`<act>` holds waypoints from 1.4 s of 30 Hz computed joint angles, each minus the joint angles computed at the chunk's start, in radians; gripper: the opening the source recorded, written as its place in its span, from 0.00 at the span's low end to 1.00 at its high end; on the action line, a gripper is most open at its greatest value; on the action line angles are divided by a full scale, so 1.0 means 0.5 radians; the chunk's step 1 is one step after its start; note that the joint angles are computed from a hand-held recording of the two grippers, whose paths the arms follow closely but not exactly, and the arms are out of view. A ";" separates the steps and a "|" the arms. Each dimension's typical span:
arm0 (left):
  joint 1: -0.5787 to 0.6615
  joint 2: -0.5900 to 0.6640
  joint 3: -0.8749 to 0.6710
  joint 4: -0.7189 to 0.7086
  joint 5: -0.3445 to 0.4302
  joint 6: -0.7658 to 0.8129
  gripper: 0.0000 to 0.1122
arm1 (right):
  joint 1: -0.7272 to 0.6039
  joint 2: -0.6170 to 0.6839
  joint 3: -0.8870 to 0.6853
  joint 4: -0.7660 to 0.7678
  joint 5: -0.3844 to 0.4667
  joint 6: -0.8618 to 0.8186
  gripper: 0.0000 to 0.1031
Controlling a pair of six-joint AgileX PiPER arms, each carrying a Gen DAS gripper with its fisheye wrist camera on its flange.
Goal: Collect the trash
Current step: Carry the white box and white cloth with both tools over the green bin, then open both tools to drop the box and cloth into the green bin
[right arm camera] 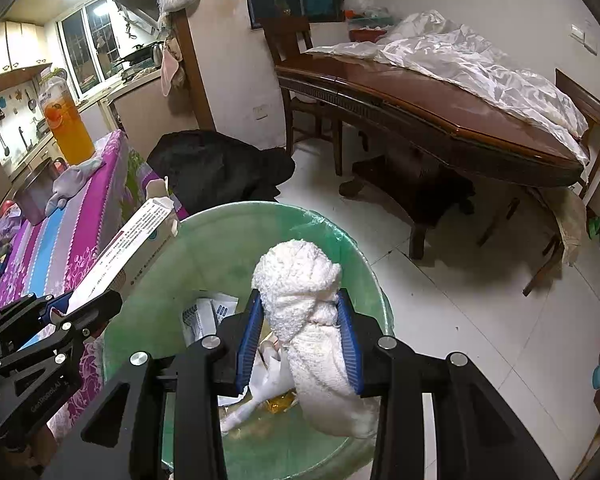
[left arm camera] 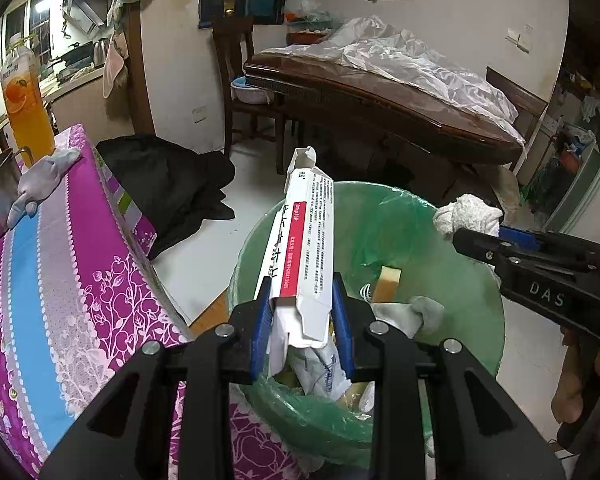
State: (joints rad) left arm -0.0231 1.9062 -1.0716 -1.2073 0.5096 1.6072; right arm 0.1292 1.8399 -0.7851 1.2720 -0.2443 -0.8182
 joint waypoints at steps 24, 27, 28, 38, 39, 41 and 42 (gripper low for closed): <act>-0.064 -0.047 0.038 0.027 -0.026 -0.055 0.24 | 0.059 -0.012 0.043 -0.043 -0.031 0.082 0.36; -0.064 -0.046 0.041 0.022 -0.026 -0.047 0.24 | 0.056 -0.010 0.040 -0.029 -0.025 0.066 0.36; -0.064 -0.044 0.037 0.030 -0.024 -0.053 0.24 | 0.056 -0.010 0.040 -0.029 -0.025 0.066 0.36; -0.073 -0.017 0.020 0.056 -0.030 -0.084 0.24 | 0.046 -0.003 0.025 0.018 -0.006 0.001 0.36; -0.076 -0.014 0.018 0.059 -0.033 -0.088 0.24 | 0.048 0.000 0.023 0.025 -0.007 -0.006 0.36; -0.072 -0.005 0.008 0.070 -0.031 -0.093 0.24 | 0.036 0.008 0.020 -0.009 0.000 0.019 0.36; -0.072 -0.005 0.009 0.069 -0.034 -0.092 0.24 | 0.036 0.008 0.020 -0.009 0.000 0.019 0.36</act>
State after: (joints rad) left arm -0.0591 1.9039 -1.0672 -1.1726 0.4928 1.5613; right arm 0.1472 1.8441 -0.7752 1.2678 -0.2442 -0.8087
